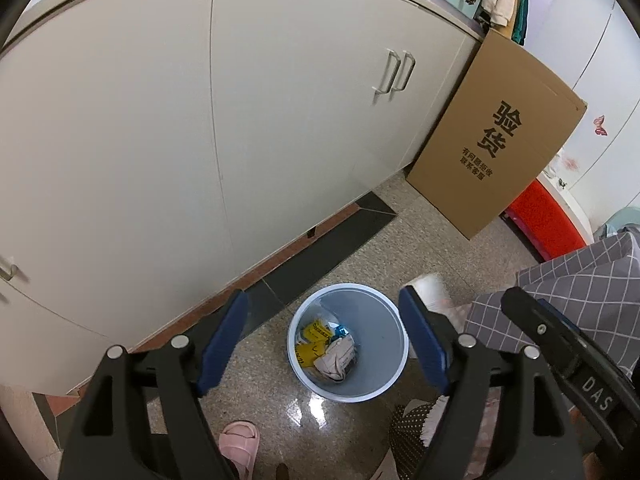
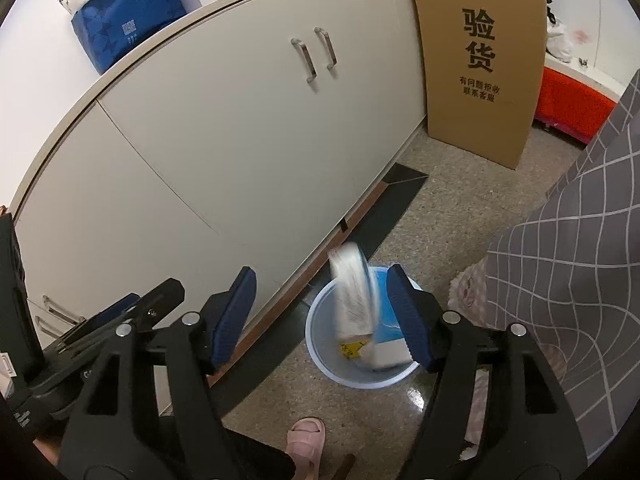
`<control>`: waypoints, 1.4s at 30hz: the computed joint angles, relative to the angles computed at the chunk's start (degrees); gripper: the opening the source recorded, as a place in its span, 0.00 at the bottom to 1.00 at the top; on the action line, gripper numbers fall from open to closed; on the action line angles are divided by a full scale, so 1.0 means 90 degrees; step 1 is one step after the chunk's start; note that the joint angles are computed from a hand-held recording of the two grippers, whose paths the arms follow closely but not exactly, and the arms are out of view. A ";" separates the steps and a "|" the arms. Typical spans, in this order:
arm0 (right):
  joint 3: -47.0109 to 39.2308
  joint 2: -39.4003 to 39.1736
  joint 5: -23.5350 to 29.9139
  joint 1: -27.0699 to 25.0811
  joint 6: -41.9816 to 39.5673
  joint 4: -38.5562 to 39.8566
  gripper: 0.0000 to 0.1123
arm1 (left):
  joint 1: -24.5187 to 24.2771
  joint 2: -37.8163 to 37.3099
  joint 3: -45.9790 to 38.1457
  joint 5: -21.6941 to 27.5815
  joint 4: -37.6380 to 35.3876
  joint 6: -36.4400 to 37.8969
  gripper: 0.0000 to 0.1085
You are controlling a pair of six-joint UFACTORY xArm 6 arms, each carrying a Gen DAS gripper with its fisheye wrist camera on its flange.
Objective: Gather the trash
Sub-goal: 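Carry newspaper and toothpaste box over the blue bin and open both tools, then move the left tool back to the table and grasp the beige stocking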
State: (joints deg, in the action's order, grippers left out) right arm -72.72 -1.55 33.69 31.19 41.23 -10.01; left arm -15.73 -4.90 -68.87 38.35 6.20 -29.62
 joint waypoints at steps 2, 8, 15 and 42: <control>0.0066 -0.0087 0.0015 0.0005 0.0090 -0.0134 0.60 | -0.0004 -0.0033 0.0017 -0.0003 0.0021 0.0005 0.70; 0.0327 -0.0453 0.0110 -0.0036 0.0350 -0.0396 0.62 | -0.0102 -0.0135 0.0009 0.0014 -0.0044 0.0043 0.70; 0.0686 -0.1182 0.0238 -0.0081 0.0721 -0.0874 0.64 | -0.0346 -0.0344 -0.0061 0.0063 0.0150 -0.0153 0.70; 0.2927 -0.6616 0.2250 -0.2471 0.0491 -0.1513 0.71 | -0.3759 0.0952 -0.2917 0.0630 0.0910 0.0499 0.76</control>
State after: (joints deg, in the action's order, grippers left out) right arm -46.38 -61.10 53.94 8.95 45.64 -23.62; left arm -49.57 3.67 -95.12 44.02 14.39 -25.13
